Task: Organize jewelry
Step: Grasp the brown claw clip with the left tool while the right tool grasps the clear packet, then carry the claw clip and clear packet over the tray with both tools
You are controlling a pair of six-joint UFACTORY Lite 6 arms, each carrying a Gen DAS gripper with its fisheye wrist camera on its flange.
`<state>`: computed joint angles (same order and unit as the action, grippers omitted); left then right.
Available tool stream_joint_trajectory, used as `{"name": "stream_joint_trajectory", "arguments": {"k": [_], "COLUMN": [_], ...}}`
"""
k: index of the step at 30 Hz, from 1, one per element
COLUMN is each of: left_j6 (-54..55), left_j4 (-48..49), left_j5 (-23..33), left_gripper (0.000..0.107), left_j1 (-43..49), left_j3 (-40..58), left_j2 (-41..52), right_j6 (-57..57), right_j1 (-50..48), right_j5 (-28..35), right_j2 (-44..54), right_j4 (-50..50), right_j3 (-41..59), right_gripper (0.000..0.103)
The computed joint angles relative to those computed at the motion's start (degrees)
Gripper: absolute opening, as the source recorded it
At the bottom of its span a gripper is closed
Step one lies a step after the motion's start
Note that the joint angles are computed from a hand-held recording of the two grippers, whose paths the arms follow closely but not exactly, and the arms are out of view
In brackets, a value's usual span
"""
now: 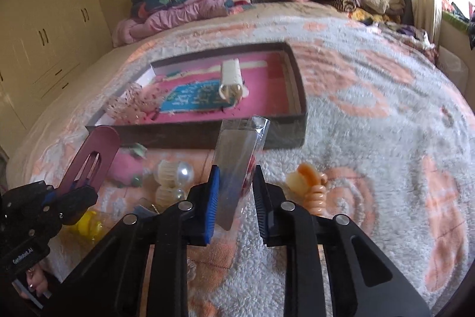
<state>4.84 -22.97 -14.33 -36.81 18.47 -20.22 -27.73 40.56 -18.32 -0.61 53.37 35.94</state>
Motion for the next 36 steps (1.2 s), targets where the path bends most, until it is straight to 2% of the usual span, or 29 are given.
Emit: {"name": "stream_joint_trajectory", "arguments": {"k": [8, 15, 20, 23, 27, 36], "left_j6": [13.72, 23.70, 28.34, 27.93, 26.42, 3.70], "left_j4": [-14.37, -22.75, -26.46, -25.12, -22.00, 2.27], "left_j5": [0.87, 1.35, 1.09, 1.15, 1.62, 4.52], "left_gripper": [0.005, 0.005, 0.005, 0.005, 0.005, 0.005], "left_j1": [-3.02, -3.93, -3.53, -2.41, -0.11, 7.64], "left_j3": [0.71, 5.12, 9.87, 12.71, 17.19, 26.71], "left_j2": [-4.23, -4.08, -1.89, 0.05, 3.32, 13.83], "right_j6": [-16.47, -36.30, -42.81, -43.69, -42.70, -30.63], "right_j1": [2.50, 3.57, 2.56, 1.66, -1.84, -6.48], "right_j5": [-3.60, -7.21, -8.81, -9.10, -6.20, -2.49], "right_j2": [-13.60, -26.95, -31.05, -31.30, -29.33, -18.47], "right_j4": [15.81, 32.68, 35.59, 34.44, 30.68, 14.66], "right_j3": [-7.25, -10.80, -9.54, -7.99, -4.88, 3.12], "right_gripper": [0.021, 0.020, 0.020, 0.020, 0.020, 0.020]}}
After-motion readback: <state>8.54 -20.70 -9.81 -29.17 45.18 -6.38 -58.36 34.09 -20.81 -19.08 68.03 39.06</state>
